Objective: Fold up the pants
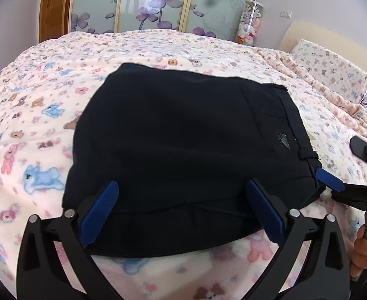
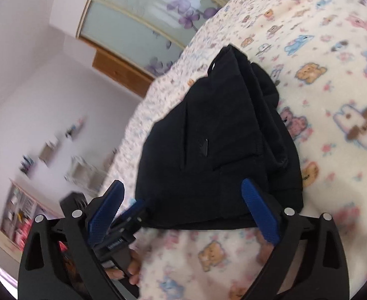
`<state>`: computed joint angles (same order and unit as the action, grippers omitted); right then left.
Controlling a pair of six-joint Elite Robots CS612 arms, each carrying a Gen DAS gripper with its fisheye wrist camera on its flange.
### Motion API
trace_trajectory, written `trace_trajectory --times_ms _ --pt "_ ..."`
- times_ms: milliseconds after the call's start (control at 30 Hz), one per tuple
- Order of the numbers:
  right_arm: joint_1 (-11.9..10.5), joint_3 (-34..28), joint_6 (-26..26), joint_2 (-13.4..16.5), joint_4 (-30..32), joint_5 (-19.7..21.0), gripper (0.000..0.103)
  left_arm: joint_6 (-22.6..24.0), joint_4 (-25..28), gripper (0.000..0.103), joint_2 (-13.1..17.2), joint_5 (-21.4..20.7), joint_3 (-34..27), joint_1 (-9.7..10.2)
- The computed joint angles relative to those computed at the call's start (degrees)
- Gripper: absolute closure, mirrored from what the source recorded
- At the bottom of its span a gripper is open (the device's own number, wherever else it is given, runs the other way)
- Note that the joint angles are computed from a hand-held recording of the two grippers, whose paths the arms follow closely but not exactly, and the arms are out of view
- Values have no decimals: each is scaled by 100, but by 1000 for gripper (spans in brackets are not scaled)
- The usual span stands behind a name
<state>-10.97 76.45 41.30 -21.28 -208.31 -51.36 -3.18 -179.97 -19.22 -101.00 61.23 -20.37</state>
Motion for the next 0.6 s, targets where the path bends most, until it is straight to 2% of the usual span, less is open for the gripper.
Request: trace_trajectory --times_ms 33,100,133,267,367,400,500,600 --pt "15 86 179 -42 -159 -114 5 -32 -205 2 -57 35 131 5" --pt "28 345 363 -167 -562 -355 4 -29 -734 2 -182 411 451 -32" --pt "41 472 328 -238 -688 -504 4 -16 -1068 2 -274 646 673 -55" --pt "159 1089 -85 -592 -1128 -1238 2 133 -1877 2 -605 1024 1380 -75" --pt "354 1512 -659 -838 -1321 -2033 1 372 -2411 2 -858 1347 1945 -111" --pt "455 1688 -1010 -923 -1377 -2440 1 356 -2555 2 -961 1406 2166 -113" --pt "790 1931 -1865 -1046 -1465 -3460 1 42 -2818 2 -1129 1184 2563 -49" --pt "1130 2031 -2588 -1039 -1678 -4387 1 -233 -2993 2 -1170 1161 2755 -35"
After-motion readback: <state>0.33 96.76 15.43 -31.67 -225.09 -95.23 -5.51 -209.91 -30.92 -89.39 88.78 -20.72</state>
